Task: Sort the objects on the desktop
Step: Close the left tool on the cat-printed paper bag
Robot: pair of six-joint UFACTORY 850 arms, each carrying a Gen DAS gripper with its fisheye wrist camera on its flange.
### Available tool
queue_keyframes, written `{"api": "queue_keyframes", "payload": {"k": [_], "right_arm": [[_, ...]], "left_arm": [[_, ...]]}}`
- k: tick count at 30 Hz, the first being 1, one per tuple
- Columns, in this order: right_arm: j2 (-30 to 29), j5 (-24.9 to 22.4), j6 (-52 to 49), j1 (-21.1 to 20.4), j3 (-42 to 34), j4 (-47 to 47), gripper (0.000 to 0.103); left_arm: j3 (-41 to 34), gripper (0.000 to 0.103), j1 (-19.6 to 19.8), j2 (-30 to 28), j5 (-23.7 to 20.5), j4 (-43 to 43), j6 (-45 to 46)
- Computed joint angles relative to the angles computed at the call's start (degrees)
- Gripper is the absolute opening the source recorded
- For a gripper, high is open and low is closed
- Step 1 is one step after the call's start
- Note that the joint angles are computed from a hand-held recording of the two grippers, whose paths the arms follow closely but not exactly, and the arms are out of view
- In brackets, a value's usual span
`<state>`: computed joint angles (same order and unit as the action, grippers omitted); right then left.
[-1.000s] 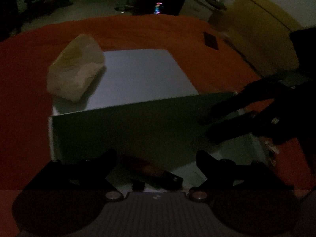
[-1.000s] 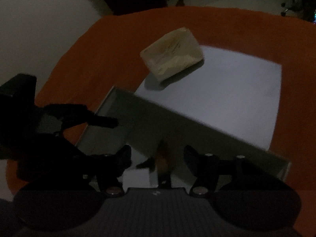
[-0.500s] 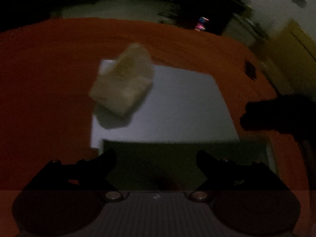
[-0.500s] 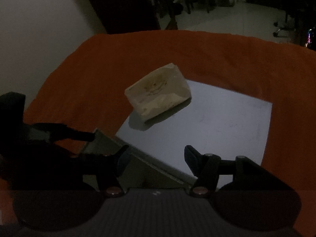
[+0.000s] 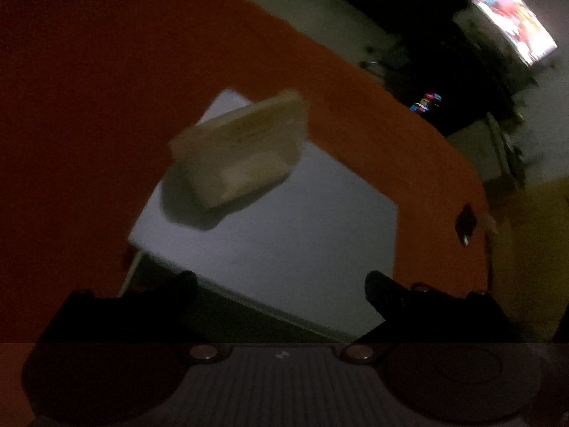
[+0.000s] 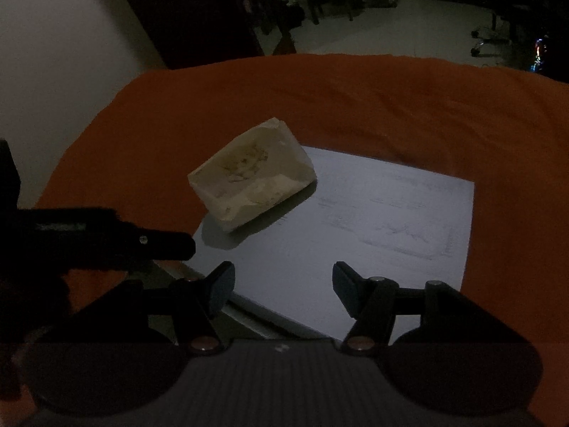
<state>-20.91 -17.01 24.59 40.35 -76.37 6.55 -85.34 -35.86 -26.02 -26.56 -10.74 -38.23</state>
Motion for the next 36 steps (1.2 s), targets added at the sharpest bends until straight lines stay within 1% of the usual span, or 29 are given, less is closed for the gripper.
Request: {"api": "queue_keyframes", "payload": {"k": [3, 6, 8, 9, 11, 13, 15, 18, 20, 22, 25, 28, 29, 31, 32, 33, 34, 35, 36], "right_arm": [[0.6, 0.0, 0.3, 0.1, 0.3, -0.6, 0.066], [0.0, -0.4, 3.5, 0.2, -0.6, -4.7, 0.067], [-1.3, -1.6, 6.0, 0.3, -2.4, -7.8, 0.067], [-2.1, -2.3, 7.1, 0.3, -3.6, -9.3, 0.067], [-3.9, -3.1, 7.2, 0.3, -5.8, -10.7, 0.068], [-6.0, -4.2, 9.0, 0.3, -8.0, -13.9, 0.069], [-8.3, -6.1, 12.9, 0.6, -10.4, -19.2, 0.07], [-10.9, -7.5, 14.0, 0.5, -13.1, -22.5, 0.07], [-12.0, -7.6, 14.8, 0.4, -14.1, -24.1, 0.07], [-12.9, -8.0, 15.3, 0.4, -14.8, -25.3, 0.07], [-14.4, -9.5, 15.0, 0.7, -16.3, -26.4, 0.07], [-15.2, -10.1, 13.7, 0.9, -17.3, -26.6, 0.07], [-15.4, -9.9, 13.3, 0.9, -17.5, -26.5, 0.07], [-15.5, -9.5, 12.5, 1.0, -17.6, -25.6, 0.07], [-15.6, -9.3, 12.0, 1.0, -17.6, -25.0, 0.07], [-15.6, -9.0, 11.8, 1.1, -17.5, -24.7, 0.07], [-15.5, -8.8, 11.7, 1.1, -17.3, -24.7, 0.07], [-15.4, -8.4, 11.8, 1.2, -17.1, -24.8, 0.071], [-15.3, -8.0, 12.0, 1.2, -16.8, -24.9, 0.072]], "left_arm": [[-1.4, 0.102, -0.2, -0.3, -0.2, 5.9, -3.0], [-3.2, 0.102, -0.2, -2.0, -1.1, 14.2, -8.0], [-4.8, 0.102, -0.5, -3.7, -3.4, 22.8, -13.7], [-5.5, 0.102, -0.5, -4.5, -4.4, 25.2, -15.4], [-6.3, 0.102, 0.1, -5.7, -4.9, 25.4, -16.5], [-7.2, 0.102, 0.3, -6.9, -4.9, 27.0, -18.9], [-9.0, 0.102, 0.1, -8.7, -6.3, 29.5, -20.7], [-10.9, 0.102, 0.1, -10.9, -7.3, 30.3, -21.7], [-11.6, 0.102, 0.0, -11.9, -7.5, 30.9, -23.0], [-12.1, 0.103, -0.4, -12.7, -8.2, 34.2, -26.5], [-14.2, 0.103, -1.4, -14.6, -11.9, 40.1, -30.2], [-15.3, 0.102, -1.3, -15.6, -13.2, 42.1, -34.3], [-15.1, 0.099, -1.2, -15.5, -12.5, 42.4, -34.6], [-13.9, 0.075, -0.7, -14.9, -9.3, 42.6, -34.0], [-13.4, 0.052, -0.5, -14.6, -8.2, 42.2, -32.7], [-13.1, 0.042, -0.4, -14.5, -7.4, 41.5, -30.6], [-12.8, 0.036, -0.2, -14.3, -6.7, 40.7, -28.4], [-12.5, 0.026, -0.1, -14.2, -6.0, 39.8, -26.2], [-11.8, 0.022, 0.1, -13.8, -5.0, 39.3, -24.8]]}}
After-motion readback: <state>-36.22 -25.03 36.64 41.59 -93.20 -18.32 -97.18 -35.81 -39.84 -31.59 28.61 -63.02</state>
